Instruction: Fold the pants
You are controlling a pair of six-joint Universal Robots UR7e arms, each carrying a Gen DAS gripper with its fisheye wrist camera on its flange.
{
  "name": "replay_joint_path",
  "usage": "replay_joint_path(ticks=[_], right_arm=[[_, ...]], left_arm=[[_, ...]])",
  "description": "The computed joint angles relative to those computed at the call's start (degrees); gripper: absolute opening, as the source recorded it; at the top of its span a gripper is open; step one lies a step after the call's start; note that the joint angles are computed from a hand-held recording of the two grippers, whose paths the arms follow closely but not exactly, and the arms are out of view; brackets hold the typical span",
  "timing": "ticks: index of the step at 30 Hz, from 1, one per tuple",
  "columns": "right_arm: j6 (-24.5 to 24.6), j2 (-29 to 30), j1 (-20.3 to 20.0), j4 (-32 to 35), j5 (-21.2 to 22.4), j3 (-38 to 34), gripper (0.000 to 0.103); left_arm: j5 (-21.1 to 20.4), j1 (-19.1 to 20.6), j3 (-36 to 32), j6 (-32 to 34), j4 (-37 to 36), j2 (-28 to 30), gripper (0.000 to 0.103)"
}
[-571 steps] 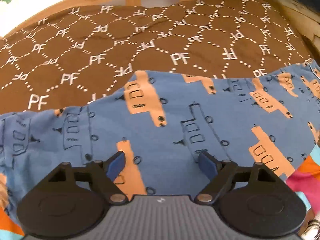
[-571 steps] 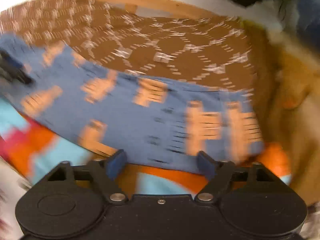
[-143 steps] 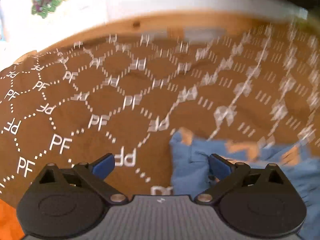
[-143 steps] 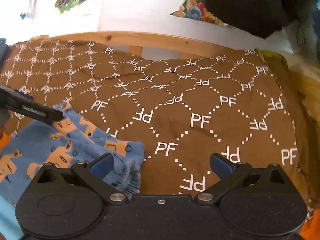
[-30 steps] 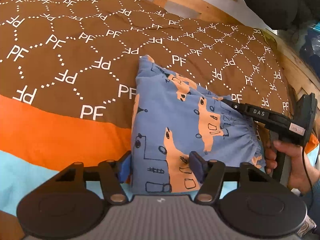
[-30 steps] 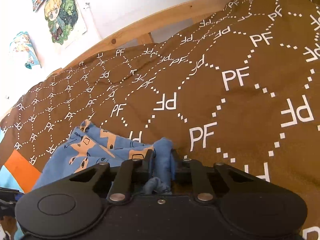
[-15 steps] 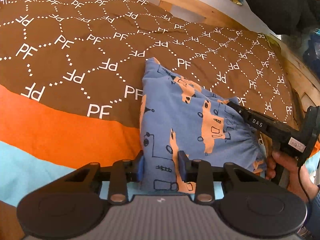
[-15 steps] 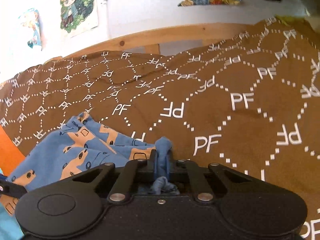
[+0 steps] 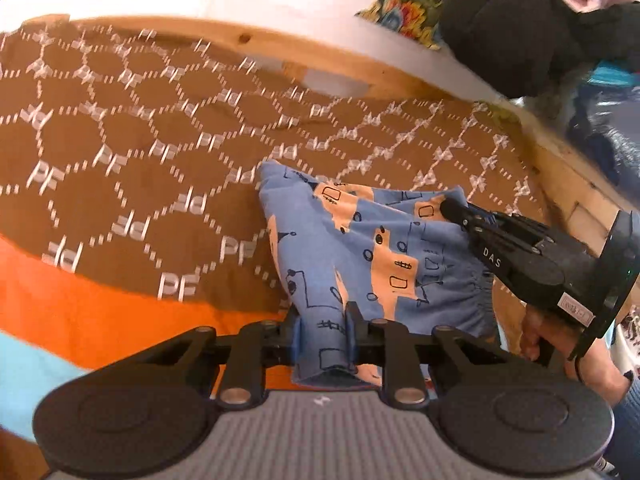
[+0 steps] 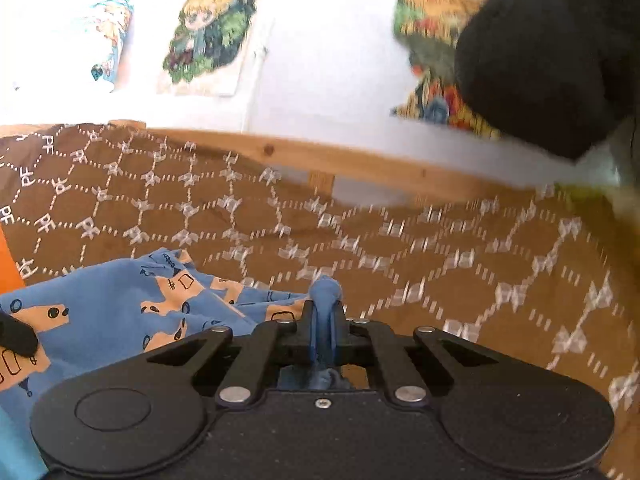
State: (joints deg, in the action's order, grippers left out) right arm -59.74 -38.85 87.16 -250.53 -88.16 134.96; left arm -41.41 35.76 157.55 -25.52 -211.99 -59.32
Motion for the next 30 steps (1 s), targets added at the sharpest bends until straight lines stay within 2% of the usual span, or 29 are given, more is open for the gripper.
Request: replay_joint_path(ticks=[4,9,12,16,18,21,25,27,29,30], right_arm=[[0.1,-0.8,2.4,0.7,-0.5,-3.1,0.005],[-3.4,-0.5,5.6,8.6,-2.2,-12.5,0.005],[-3.8,1.4,5.9,14.3,-4.3,-18.9,0.005],[-3.2,4.4,5.0,22.0,-9.5,-24.9,0.005],[-4.1,6.2,4.3,22.4,-11.1,-26.6,0.005],[-5.1,6.9,3.5,21.4,-10.0,-26.8,0.006],[-6.7,7.6,3.5,20.0,-9.7,-27.0,0.010],[-6.5,7.6,3.5,19.4,-9.5,-26.9,0.013],[-6.1,7.4,3.5,18.4,-9.5,-26.6,0.029],[-5.8,7.1,3.6,18.0,-9.3,-26.1,0.034]], left_arm=[[-0.6,1.2,-2.0,8.4,-6.9,1.9,0.023],[-3.5,7.9,-10.0,18.8,-9.5,2.9,0.023],[-5.3,12.3,-15.0,23.1,-8.7,4.2,0.023],[-8.6,18.5,-19.7,22.9,-3.8,5.8,0.023],[-8.5,20.3,-20.5,21.9,-1.6,6.6,0.023],[-9.3,20.8,-19.7,23.7,-4.6,7.7,0.024],[-9.8,20.8,-19.6,22.8,-2.9,6.6,0.027],[-10.2,20.7,-19.4,21.4,-1.7,5.7,0.030],[-9.4,20.5,-19.5,20.5,-1.1,5.4,0.037],[-9.1,20.4,-19.3,20.1,-0.9,5.1,0.046]])
